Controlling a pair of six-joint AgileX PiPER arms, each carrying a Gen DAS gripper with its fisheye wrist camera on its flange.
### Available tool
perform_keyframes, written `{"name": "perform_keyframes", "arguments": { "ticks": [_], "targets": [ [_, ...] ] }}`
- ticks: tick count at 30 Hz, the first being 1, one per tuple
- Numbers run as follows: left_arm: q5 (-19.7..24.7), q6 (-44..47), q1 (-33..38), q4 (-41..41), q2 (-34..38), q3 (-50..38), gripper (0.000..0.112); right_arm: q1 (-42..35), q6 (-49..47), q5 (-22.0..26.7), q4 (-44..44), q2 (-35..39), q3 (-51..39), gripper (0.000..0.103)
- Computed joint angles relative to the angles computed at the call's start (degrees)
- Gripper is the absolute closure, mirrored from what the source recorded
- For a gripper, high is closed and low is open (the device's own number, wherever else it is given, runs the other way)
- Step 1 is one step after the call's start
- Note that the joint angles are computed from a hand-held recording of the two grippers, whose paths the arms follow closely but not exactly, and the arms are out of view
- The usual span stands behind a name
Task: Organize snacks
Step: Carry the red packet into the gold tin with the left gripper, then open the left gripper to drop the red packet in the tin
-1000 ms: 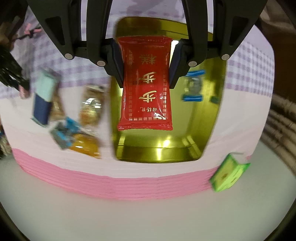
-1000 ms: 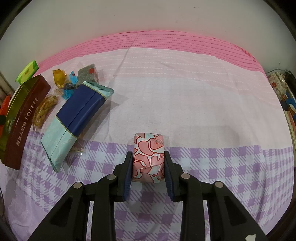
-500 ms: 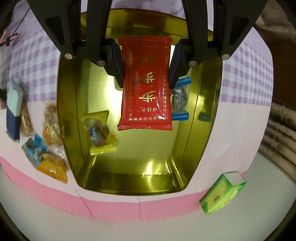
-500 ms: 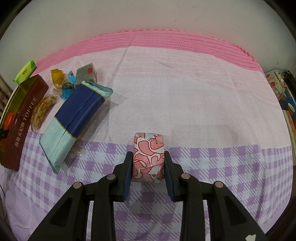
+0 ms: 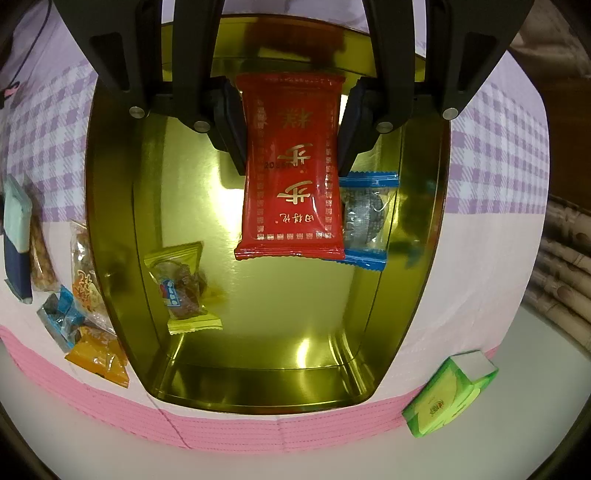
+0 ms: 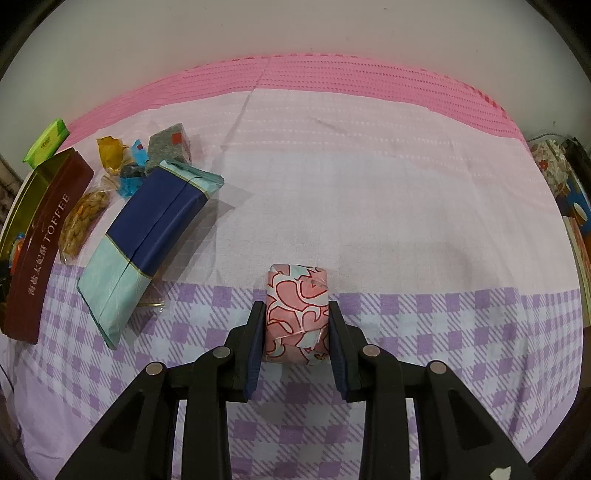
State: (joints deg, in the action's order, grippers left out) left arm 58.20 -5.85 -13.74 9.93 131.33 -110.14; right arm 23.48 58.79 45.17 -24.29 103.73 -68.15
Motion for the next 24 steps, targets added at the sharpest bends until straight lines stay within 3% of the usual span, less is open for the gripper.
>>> {"name": "perform_keyframes", "arguments": {
  "ticks": [14,24],
  "targets": [
    [-2.91,1.50,0.83,0.52,-2.62,4.31,0.064,-0.56,-1.21,2.19,2.24,0.80,-1.72,0.073],
    [-9.02,1.63,0.87,-0.51,-9.08,11.52,0.062,-0.71,-1.61,4.16,3.27,1.59,-3.17,0.073]
  ]
}}
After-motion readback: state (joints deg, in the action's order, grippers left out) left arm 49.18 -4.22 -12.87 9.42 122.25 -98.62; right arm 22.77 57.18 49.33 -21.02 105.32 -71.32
